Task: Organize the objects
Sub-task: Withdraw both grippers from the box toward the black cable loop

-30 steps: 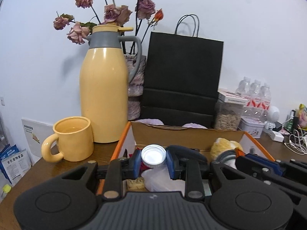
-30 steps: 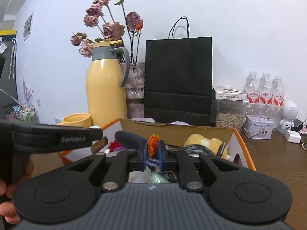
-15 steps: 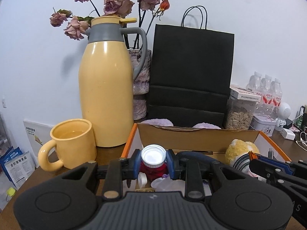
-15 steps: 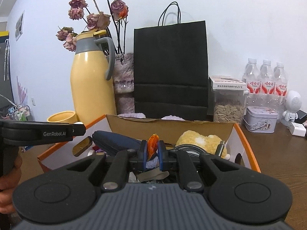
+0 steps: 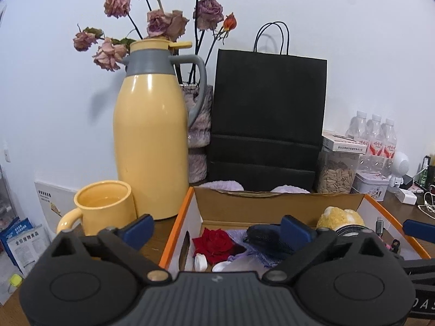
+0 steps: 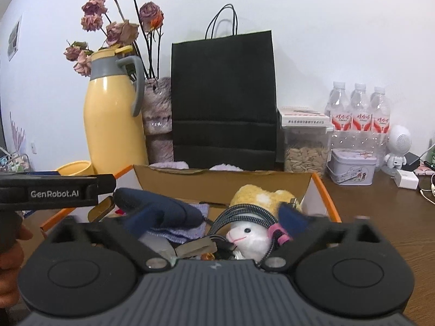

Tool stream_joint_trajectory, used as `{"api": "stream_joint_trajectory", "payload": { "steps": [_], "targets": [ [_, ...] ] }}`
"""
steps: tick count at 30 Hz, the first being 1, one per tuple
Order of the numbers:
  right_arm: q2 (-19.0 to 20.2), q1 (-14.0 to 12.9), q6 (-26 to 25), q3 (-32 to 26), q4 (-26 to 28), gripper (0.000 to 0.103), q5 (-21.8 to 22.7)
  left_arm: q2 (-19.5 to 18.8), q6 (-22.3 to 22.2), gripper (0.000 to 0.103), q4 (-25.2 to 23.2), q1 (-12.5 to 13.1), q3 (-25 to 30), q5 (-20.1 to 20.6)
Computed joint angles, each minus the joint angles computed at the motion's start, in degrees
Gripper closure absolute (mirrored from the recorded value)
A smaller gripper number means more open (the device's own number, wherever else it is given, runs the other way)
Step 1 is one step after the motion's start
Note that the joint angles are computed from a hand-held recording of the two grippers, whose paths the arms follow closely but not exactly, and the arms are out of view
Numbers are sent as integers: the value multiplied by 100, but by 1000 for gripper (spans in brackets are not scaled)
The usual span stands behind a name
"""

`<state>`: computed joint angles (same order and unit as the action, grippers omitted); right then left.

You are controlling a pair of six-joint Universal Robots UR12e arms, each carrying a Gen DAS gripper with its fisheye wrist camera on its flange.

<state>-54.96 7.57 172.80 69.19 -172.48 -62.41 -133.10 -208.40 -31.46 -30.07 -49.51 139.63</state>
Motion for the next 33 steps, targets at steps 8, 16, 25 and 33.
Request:
{"api": "stream_joint_trajectory", "payload": {
  "steps": [8, 16, 25, 33],
  "targets": [
    [-12, 14, -54, 5, 47, 0, -81, -6, -48, 1, -46, -6, 21, 19],
    [-46, 12, -53, 63, -14, 0, -125, 37, -90, 1, -48, -28, -29, 31],
    [-310, -17, -142, 466, -250, 0, -79, 282, -240, 1, 116, -169, -355, 231],
    [-746, -19, -311, 1097, -384, 0, 137, 831, -573, 1, -16, -327, -1152, 439]
  ]
}}
